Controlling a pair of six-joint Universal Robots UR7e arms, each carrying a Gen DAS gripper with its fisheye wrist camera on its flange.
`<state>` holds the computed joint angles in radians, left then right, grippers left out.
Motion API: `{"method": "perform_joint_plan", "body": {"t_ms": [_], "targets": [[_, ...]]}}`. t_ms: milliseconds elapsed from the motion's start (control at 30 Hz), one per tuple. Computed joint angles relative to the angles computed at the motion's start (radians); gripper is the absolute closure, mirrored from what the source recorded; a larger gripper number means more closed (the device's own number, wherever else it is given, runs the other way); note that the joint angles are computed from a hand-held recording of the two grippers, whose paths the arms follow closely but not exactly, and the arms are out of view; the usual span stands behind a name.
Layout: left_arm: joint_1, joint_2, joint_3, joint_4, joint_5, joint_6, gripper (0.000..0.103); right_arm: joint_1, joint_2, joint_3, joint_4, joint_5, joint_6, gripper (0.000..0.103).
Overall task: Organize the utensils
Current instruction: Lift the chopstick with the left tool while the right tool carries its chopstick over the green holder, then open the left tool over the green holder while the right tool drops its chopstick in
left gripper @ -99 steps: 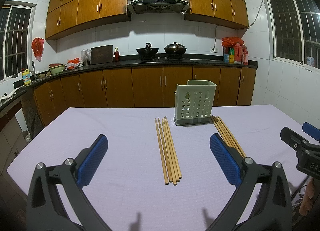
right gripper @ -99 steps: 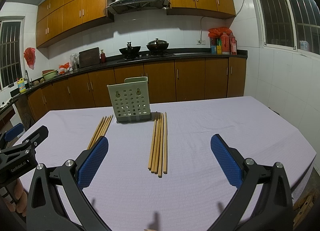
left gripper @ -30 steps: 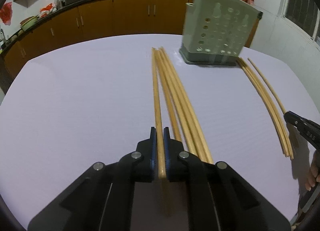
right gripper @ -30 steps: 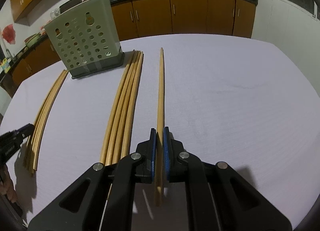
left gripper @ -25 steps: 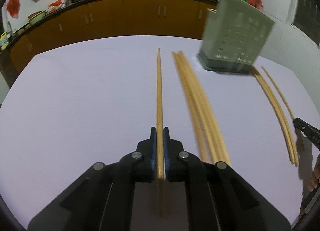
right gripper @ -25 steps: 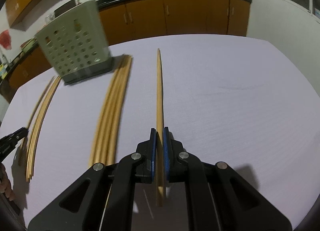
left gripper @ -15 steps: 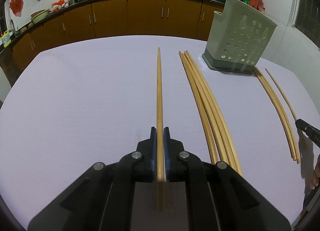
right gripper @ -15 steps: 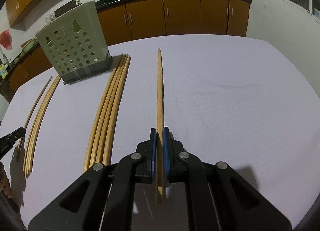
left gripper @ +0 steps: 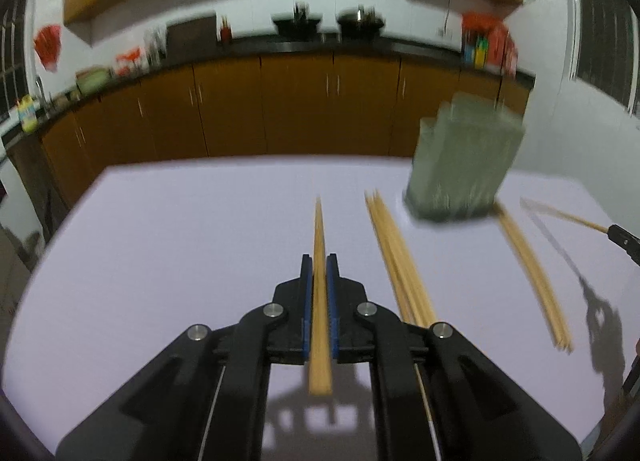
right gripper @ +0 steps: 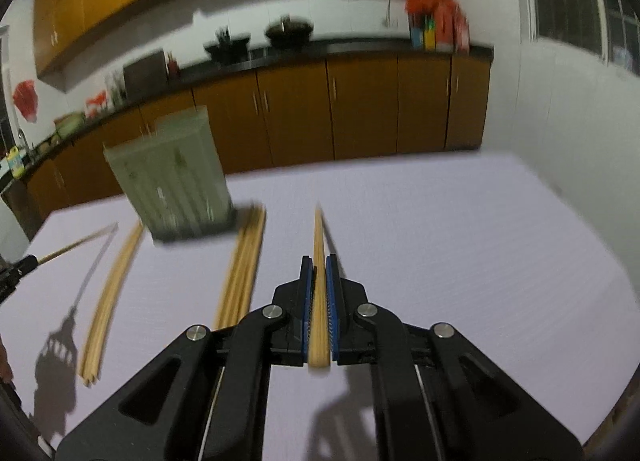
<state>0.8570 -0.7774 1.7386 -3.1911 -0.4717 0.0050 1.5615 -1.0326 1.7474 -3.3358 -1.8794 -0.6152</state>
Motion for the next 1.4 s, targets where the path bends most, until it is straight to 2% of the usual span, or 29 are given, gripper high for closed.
{"method": "perform_joint_plan", "body": {"t_ms": [100, 200, 533, 633, 833, 933, 1000, 1167, 1400], "targets": [[-0.020, 0.002, -0.035, -0.131, 0.003, 0.126, 0.095, 0.010, -0.014, -0.008, -0.025, 0.034, -0.008, 0.095], [-0.028, 0.008, -0.082, -0.190, -0.001, 0.207, 0.095, 0.020, -0.019, -0.029, -0.033, 0.061, -0.006, 0.095], [-0.042, 0.040, -0.225, -0.218, -0.040, 0.339, 0.095, 0.057, -0.001, -0.118, -0.021, 0.105, -0.021, 0.096], [-0.060, 0.064, -0.305, -0.258, -0.080, 0.415, 0.095, 0.085, 0.005, -0.156, -0.042, 0.159, -0.022, 0.096], [-0.082, 0.154, -0.508, -0.294, -0.223, 0.487, 0.095, 0.121, 0.042, -0.235, -0.103, 0.335, 0.022, 0.096], [-0.077, 0.215, -0.606, -0.248, -0.272, 0.484, 0.095, 0.126, 0.087, -0.277, -0.100, 0.382, 0.022, 0.096], [-0.068, 0.248, -0.653, -0.192, -0.291, 0.461, 0.095, 0.123, 0.114, -0.300, -0.076, 0.385, 0.008, 0.096], [-0.036, 0.299, -0.705, -0.075, -0.317, 0.379, 0.095, 0.115, 0.179, -0.358, 0.001, 0.328, -0.009, 0.096], [0.011, 0.332, -0.722, 0.045, -0.331, 0.279, 0.095, 0.111, 0.204, -0.375, 0.076, 0.269, 0.001, 0.095]]}}
